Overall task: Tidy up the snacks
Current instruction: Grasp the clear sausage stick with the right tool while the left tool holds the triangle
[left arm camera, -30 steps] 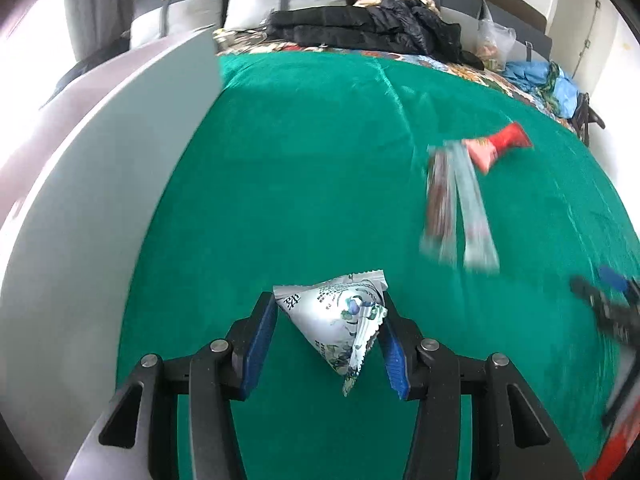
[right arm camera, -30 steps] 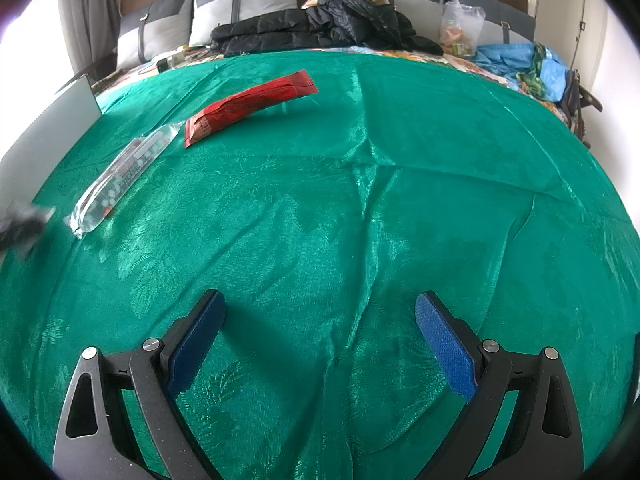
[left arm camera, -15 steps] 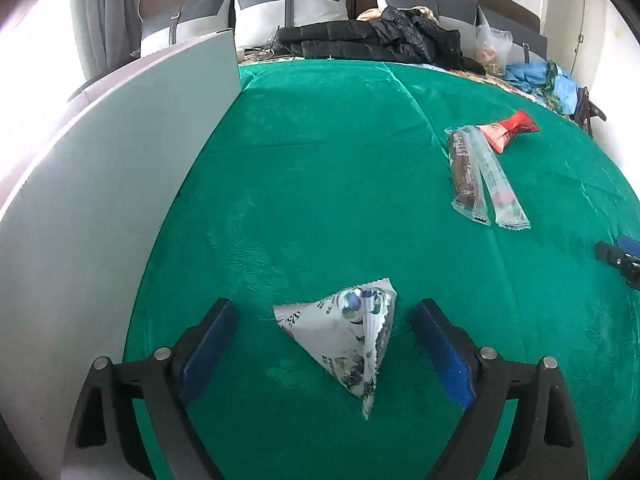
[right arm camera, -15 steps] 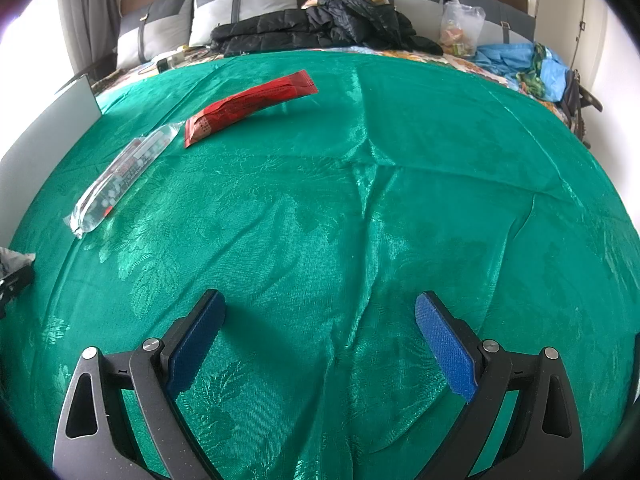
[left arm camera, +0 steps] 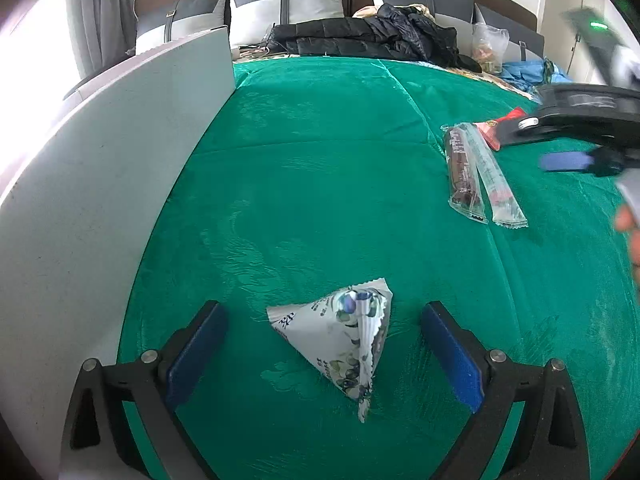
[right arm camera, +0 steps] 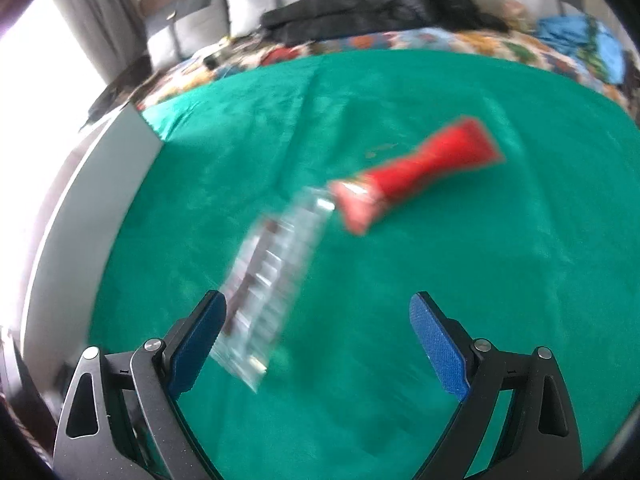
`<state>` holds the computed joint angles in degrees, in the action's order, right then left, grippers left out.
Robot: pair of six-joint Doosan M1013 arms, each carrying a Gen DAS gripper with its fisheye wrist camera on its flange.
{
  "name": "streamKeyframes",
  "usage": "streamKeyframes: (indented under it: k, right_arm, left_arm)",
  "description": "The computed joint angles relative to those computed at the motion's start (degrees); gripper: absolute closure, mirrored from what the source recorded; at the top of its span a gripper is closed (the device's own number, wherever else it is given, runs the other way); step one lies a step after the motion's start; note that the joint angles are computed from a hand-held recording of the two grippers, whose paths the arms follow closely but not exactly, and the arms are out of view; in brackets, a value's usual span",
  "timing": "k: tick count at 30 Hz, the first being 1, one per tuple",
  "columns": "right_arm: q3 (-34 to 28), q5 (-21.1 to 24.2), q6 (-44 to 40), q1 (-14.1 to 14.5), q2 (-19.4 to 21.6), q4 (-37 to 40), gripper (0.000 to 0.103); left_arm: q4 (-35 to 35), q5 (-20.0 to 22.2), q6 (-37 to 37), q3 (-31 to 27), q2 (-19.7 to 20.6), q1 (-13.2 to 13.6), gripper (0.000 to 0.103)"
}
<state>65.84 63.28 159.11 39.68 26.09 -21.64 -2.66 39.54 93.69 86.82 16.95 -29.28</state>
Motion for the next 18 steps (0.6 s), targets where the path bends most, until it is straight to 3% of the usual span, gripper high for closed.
streamKeyframes:
  k: [2,3,4,7,12,16,18]
  right_arm:
    - [-3.2,3.9,-2.5,-1.2,2.7,4.6,0.051]
    - [-2.5,2.3,-1.6,-1.4,2.4,5.6,0.056]
    - [-2.7,2.9,-0.5,-1.2,2.5,4.5,0.066]
    - [-3.3,5.0,-3.6,-0.6,3.0,4.1,0.081]
    - [2.7,3.4,-6.5,0.2,-1.3,8.8,0.084]
    - [12.3,1.4,1.1,4.6,-7.9,3.5,0.084]
    - [15.6,2.7,6.3,7.3,-10.0,-1.3,0.083]
  left_arm:
    - [0.3,0.0,-0.2,-0.1,0.0,-0.1,0.006]
    - [0.1,0.1,0.0,-0.2,0.1,-0.1,0.006]
    - [-0.1,0.1,0.1,-0.2,0.2,0.0,0.006]
    - [0.0,0.1,0.0,-0.1,0.1,-0.1,0.006]
    - [0.3,0.0,-0.2,-0.1,0.1,-0.1,0.005]
    - [0.5,0.0,-0.3,-0.1,0.1,-0.2,0.005]
    - [0.5,0.0,-0.3,-0.1,0.1,-0.2,0.004]
